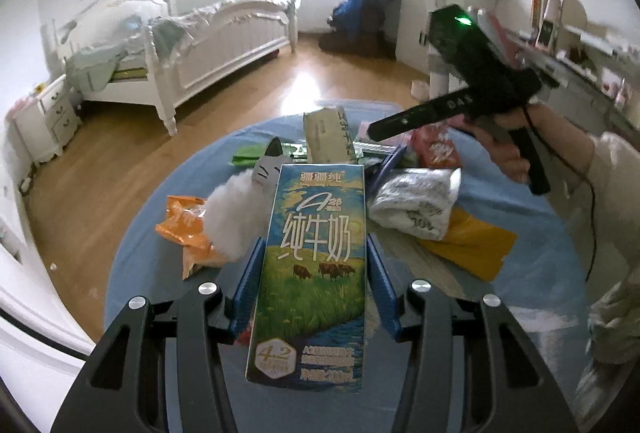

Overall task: Collect trash
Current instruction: 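Carry the carton and container with both tools over the black trash bin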

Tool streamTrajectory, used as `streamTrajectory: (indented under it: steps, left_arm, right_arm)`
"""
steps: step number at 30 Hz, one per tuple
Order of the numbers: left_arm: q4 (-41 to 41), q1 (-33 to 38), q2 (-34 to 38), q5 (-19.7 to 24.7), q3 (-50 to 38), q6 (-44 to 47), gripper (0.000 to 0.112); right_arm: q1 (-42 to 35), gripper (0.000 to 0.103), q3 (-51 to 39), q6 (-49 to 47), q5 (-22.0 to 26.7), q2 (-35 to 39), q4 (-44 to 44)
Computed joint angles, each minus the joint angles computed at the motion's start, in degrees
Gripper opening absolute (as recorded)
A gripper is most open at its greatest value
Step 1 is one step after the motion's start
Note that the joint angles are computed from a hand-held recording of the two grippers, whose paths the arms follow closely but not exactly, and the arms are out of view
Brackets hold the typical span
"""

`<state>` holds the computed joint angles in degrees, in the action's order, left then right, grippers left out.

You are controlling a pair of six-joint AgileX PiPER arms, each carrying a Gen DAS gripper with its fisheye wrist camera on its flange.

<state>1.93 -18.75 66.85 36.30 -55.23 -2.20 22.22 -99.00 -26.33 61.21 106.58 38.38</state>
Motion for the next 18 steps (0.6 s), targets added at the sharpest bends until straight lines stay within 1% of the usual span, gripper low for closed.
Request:
streamTrajectory:
  steps: [1, 4, 5, 6, 7, 8, 9, 10, 11, 12, 13, 15, 16, 17, 18]
  left_arm:
    - [0.6, -0.3, -1.0, -0.6, 0.8, -1.1, 0.049]
    - [5.4, -2.5, -5.1, -1.5, 3.1, -8.6, 0.049]
    - [5.0, -2.5, -5.8, -1.7, 3.5, -9.1, 0.049]
    - [5.1, -2.9, -6.5, -1.7, 3.7, -10.2, 0.049]
    - [6.2, -3.5, -7.1, -1.7, 3.9, -12.1, 0.049]
    - [8.2, -4.8, -7.6, -1.4, 3.7, -15.3, 0.049]
    - [9.3, -5.8, -7.7, -1.2, 3.4, -17.3, 0.049]
    - [8.8, -5.9, -7.8, -1.2, 2.9, -17.5, 0.049]
    - [8.7, -6.9, -7.3, -1.2, 1.8, -18.8, 0.049]
    - [8.9, -7.9, -6.4, -1.2, 0.6, -19.9, 0.049]
    - [10.0, -9.0, -5.9, -1.2, 0.1, -21.5, 0.049]
    - [12.9, -12.2, -2.4, -1.1, -3.4, -25.8, 0.049]
    - [12.7, -13.3, 0.0, -1.4, -5.5, -26.5, 0.049]
    - [13.2, -14.5, 1.6, -1.8, -6.9, -27.7, 0.049]
    - [13.4, -15.6, 4.0, -2.2, -9.1, -28.6, 0.049]
  right_arm:
    - [1.4, 0.040, 3.3, 0.6, -3.5, -3.7, -2.7]
    - [7.6, 0.040, 13.7, 5.0, -15.3, -15.3, -15.2]
    - [8.8, 0.040, 16.6, 5.8, -17.7, -18.7, -17.4]
    - [10.0, 0.040, 18.3, 6.8, -19.9, -20.2, -18.8]
    - [9.9, 0.040, 21.7, 5.7, -22.1, -23.8, -18.0]
    - [8.9, 0.040, 24.1, 3.0, -23.4, -26.1, -14.8]
    - [6.8, 0.040, 27.4, -1.3, -24.4, -29.2, -9.4]
    - [4.0, 0.040, 30.0, -4.4, -24.2, -32.3, -3.7]
    - [1.1, 0.040, 31.5, -8.3, -23.0, -33.6, 2.0]
    - [-2.3, 0.040, 31.1, -11.2, -19.5, -33.9, 7.8]
    - [-7.7, 0.040, 31.5, -14.9, -13.8, -34.8, 13.5]
    - [-19.1, 0.040, 35.1, -21.3, -4.9, -37.1, 25.0]
    - [-24.9, 0.040, 37.9, -23.6, -2.4, -37.9, 29.5]
    - [-30.6, 0.040, 39.4, -27.9, 2.3, -37.9, 32.8]
    - [-36.1, 0.040, 41.1, -30.0, 4.8, -38.2, 34.1]
